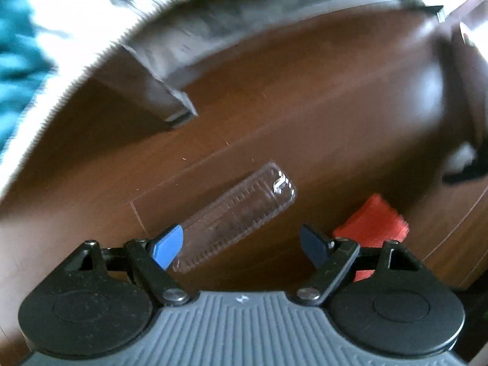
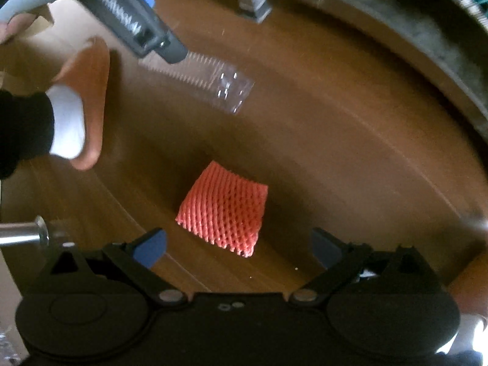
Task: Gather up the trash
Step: 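Grasp the clear plastic tray with the left tool while the right tool grasps the orange foam mesh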
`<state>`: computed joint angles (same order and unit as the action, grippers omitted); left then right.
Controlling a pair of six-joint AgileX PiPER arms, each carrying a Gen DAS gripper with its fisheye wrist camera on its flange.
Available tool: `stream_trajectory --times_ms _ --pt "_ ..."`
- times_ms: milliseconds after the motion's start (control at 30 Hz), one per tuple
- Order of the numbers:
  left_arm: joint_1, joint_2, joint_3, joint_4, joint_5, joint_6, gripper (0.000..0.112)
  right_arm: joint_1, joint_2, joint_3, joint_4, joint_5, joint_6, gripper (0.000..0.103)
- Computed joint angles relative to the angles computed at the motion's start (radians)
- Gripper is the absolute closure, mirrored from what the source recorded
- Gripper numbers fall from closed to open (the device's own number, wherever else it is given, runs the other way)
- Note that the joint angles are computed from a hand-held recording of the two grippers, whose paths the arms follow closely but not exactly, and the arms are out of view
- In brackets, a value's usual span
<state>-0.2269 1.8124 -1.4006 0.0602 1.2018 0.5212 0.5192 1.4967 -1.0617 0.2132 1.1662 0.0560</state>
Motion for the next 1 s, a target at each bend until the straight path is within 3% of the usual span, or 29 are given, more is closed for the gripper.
stream_trajectory --times_ms 367,533,633,767,833,867,900,1000 --pt "-0.069 0.015 0.288 0.158 -0.369 0.185 0.028 0.035 0.157 0.084 0.032 -0.171 -0.157 0.003" --pt "-0.07 0.044 0.307 0.184 -0.423 0.157 0.032 0.066 0.206 0.077 0.057 -0.199 -0.197 0.007" --pt "-0.07 0.06 0.313 0.19 -0.434 0.158 0.045 0.101 0.235 0.069 0.036 -0.212 -0.196 0.017" --pt "-0.063 0.059 0.335 0.171 -0.46 0.166 0.048 0.129 0.252 0.062 -0.007 -0.215 -0.178 0.027" --pt "-0.051 0.067 0.318 0.144 -0.438 0.174 0.055 0.133 0.248 0.067 -0.021 -0.226 -0.178 0.031" --pt "-0.048 0.068 0.314 0.143 -0.434 0.172 0.056 0.141 0.249 0.067 -0.026 -0.233 -0.172 0.037" --pt "-0.05 0.068 0.311 0.147 -0.43 0.166 0.057 0.145 0.245 0.068 -0.036 -0.236 -0.166 0.05" --pt "-0.048 0.073 0.287 0.129 -0.392 0.154 0.059 0.137 0.242 0.057 -0.039 -0.223 -0.167 0.07"
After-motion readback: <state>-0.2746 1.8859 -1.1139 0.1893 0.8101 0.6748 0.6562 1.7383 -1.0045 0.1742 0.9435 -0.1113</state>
